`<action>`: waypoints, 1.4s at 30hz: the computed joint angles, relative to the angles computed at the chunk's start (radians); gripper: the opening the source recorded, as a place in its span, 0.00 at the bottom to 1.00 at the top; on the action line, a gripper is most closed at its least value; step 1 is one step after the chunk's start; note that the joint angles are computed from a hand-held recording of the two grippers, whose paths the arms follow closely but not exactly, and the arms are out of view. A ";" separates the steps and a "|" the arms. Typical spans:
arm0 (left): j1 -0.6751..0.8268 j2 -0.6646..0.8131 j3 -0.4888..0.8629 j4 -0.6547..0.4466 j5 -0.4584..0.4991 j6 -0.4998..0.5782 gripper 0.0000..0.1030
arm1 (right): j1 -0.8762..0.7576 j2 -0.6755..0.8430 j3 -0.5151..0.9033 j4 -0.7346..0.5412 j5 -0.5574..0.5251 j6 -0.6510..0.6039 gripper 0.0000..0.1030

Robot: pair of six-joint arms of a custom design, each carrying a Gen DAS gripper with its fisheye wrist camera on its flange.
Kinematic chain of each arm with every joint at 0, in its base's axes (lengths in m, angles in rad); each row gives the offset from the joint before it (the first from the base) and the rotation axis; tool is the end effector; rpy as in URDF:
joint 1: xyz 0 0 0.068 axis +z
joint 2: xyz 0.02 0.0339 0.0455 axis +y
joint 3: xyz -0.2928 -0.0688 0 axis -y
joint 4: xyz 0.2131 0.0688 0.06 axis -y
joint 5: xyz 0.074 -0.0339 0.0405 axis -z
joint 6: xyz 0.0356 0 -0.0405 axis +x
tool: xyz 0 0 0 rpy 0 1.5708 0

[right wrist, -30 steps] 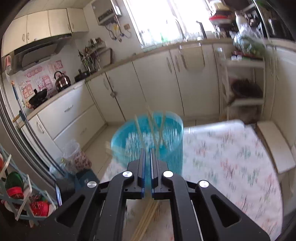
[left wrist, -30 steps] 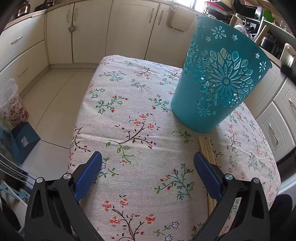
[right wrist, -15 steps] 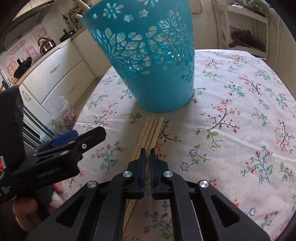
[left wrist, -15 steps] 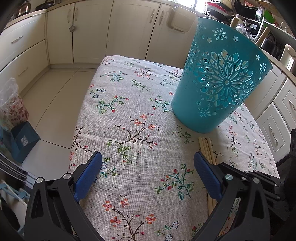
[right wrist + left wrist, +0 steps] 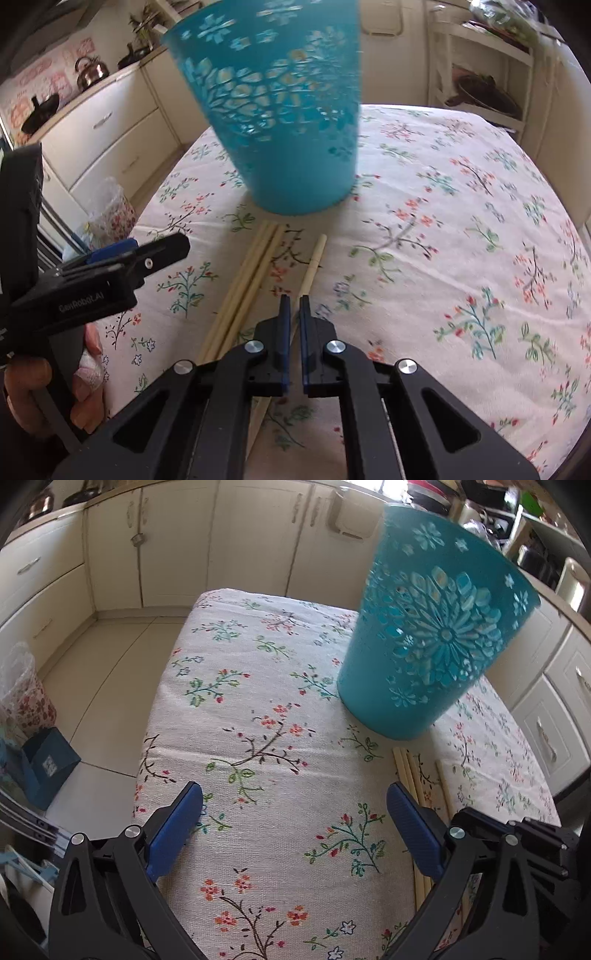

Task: Organize utensils
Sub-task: 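Lower the open right tool back to the remaining sticks, then move the left tool to the sticks and grasp one stick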

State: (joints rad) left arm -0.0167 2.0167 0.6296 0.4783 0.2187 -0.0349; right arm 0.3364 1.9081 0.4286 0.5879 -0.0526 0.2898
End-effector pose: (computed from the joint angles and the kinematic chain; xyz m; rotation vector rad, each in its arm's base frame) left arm 0.3109 -0.0129 0.0933 0.0707 2.4712 -0.2930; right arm 0.2494 0.0892 0.0978 -0.0812 2.4894 0.3334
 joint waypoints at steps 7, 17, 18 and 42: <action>-0.084 -0.017 0.012 -0.049 -0.054 0.058 0.92 | -0.036 0.014 -0.032 0.066 -0.059 0.015 0.07; -0.166 0.000 0.038 -0.093 -0.178 0.070 0.92 | -0.038 0.004 -0.046 0.078 -0.091 0.021 0.16; -0.164 0.000 0.040 -0.094 -0.178 0.067 0.92 | -0.036 0.003 -0.046 0.077 -0.091 0.019 0.18; -0.212 0.021 0.091 -0.115 -0.193 0.091 0.47 | 0.029 0.002 0.054 -0.073 0.103 -0.037 0.07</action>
